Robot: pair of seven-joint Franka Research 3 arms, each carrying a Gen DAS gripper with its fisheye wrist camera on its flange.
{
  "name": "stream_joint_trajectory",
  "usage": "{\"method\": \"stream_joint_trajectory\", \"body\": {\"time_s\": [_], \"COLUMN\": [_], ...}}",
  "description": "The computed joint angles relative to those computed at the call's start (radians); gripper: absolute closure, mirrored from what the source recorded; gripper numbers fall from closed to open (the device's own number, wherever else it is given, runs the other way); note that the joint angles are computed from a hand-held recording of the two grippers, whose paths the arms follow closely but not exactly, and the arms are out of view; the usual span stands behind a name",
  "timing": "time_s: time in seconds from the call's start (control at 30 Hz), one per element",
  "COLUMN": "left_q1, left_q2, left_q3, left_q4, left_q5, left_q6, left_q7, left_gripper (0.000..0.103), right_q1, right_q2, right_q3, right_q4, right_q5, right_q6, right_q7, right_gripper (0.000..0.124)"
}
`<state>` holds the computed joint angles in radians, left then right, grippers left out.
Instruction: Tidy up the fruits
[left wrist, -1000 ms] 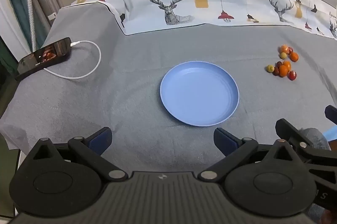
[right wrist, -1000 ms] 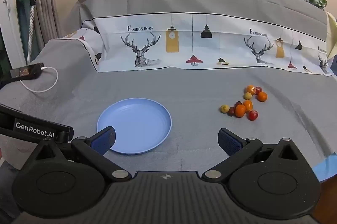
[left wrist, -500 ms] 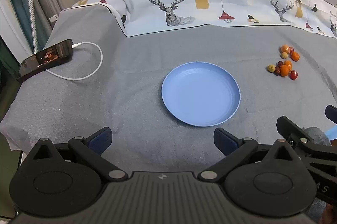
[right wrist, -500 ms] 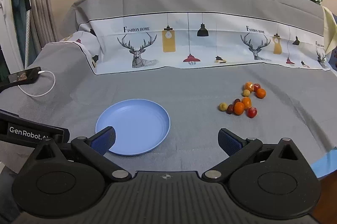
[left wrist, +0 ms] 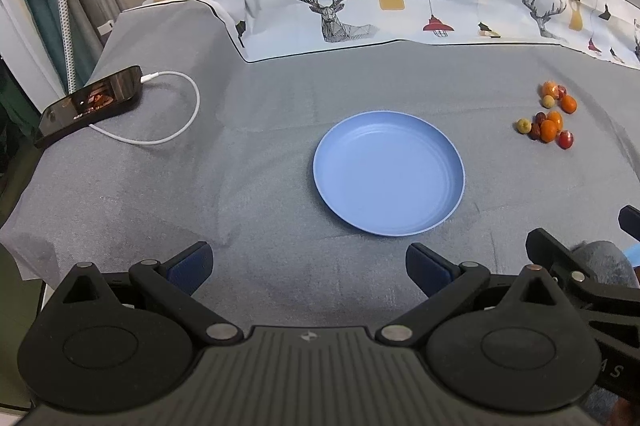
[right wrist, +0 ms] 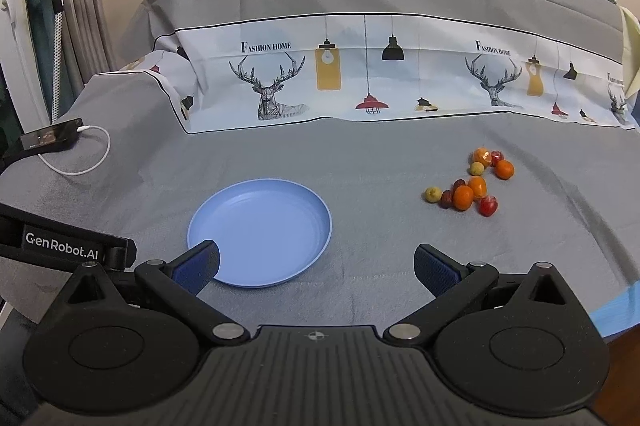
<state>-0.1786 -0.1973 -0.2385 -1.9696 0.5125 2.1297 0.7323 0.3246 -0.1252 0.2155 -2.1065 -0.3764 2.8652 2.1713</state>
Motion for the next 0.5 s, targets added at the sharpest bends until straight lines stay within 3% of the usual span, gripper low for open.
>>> {"method": "stream_joint_trajectory", "body": {"time_s": [0.5], "left_q1": [0.000], "left_q2": [-0.022], "left_q3": [-0.004], "left_q4": [-0.014], "left_q5": [0.011], "left_q6": [-0.020], "left_q7": [-0.005], "left_gripper": [0.000], "right_q1": [-0.024], "right_q2": [-0.018], "right_q3": [0.017], "right_q4": [-0.019], "right_q5": [-0.031], "right_q6": [0.026], "right_q7": [0.037], "right_gripper": [0.021]}}
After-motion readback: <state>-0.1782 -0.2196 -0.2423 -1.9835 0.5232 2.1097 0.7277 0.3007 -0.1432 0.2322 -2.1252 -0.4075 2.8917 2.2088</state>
